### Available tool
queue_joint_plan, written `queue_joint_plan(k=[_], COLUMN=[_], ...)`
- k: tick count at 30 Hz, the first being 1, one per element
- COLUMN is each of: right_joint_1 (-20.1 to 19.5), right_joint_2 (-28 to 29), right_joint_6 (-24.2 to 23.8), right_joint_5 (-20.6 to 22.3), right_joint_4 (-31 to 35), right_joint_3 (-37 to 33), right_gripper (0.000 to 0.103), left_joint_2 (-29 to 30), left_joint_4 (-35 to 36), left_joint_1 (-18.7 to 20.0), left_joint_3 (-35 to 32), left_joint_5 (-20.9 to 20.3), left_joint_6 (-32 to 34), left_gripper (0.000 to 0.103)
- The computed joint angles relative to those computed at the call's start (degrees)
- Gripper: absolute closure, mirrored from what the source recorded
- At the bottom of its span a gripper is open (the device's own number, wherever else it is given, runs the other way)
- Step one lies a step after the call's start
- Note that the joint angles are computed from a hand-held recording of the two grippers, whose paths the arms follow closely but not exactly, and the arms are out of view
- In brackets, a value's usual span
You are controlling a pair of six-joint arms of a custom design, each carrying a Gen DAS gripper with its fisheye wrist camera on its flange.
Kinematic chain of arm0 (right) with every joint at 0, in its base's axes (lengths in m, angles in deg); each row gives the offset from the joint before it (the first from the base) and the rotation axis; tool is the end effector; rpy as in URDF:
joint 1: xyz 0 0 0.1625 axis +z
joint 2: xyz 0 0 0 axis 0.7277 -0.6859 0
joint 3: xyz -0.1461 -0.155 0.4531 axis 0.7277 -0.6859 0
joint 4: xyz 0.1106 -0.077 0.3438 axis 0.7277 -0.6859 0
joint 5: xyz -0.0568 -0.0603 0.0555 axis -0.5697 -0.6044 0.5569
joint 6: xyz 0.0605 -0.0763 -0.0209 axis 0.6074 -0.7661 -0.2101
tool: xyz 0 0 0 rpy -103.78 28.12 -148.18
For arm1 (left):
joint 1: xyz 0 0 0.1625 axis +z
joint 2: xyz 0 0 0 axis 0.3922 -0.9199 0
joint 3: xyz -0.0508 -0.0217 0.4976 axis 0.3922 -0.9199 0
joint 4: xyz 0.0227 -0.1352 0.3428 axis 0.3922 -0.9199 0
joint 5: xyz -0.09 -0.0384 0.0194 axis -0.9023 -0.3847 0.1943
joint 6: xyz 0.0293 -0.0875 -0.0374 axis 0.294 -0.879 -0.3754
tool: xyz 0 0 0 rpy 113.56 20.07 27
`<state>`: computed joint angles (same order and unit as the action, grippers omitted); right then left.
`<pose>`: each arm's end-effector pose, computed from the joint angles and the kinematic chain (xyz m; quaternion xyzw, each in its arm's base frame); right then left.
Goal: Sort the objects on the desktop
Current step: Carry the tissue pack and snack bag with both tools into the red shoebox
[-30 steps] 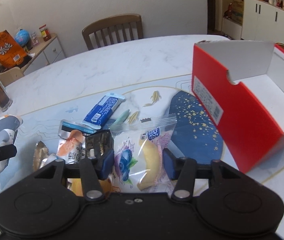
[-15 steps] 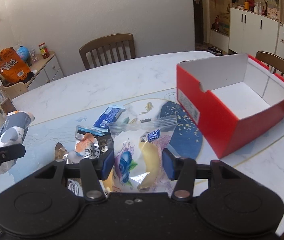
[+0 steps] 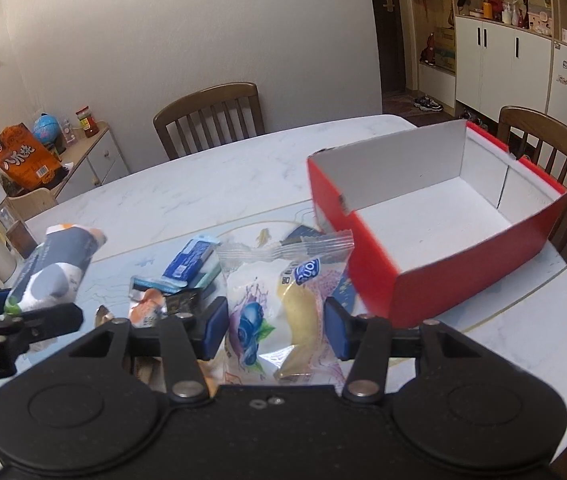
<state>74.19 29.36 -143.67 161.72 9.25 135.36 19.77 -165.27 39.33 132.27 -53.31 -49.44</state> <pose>0.2868 -0.3827 0.0211 -0.0095 -0.8418 0.4372 0.3166 -0.0840 -0.5014 0.2476 0.4512 0.8589 -0.2064 0.1268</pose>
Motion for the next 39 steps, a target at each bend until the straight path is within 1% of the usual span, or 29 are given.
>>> queue_joint_plan(k=[9,15,21,25,31,39], right_joint_1=[-5.5,-8.7,-11.6,-13.5,-16.3,-20.0], right_joint_2=[-8.1,-12.2,-15.3,-17.1,-20.2,-23.4], right_joint_6=[-7.2,-12.3,-16.9,-19.0,-21.9,-24.6], right_joint_5=[-5.6,-9.1,-12.2,-13.7,-14.5,-16.1], right_joint_4=[-1.7,-2.1,-2.5,-2.2,-1.5,0.4], right_joint_3=[5.7,7.6,8.7,9.3,10.2,9.7], right_gripper=[0.053,0.053,0.053,0.053,0.053,0.053], left_joint_2=[7.3,10.6,13.1,15.1,18.3,22.2], left_joint_4=[-6.7,-8.8,-10.9,-11.8,-12.2,-10.6], left_joint_1=[-6.1,-8.7,-11.3,-12.7,-14.5,-15.7], left_joint_3=[1.1,0.6,0.5,0.1,-1.0,-4.4], left_joint_5=[0.7,1.9,3.1,3.9,3.7,4.2], left_joint_6=[-4.3,-6.1,-6.6,-6.3,-4.9,-3.2], left_gripper=[0.040,0.040,0.040,0.040,0.040,0.040])
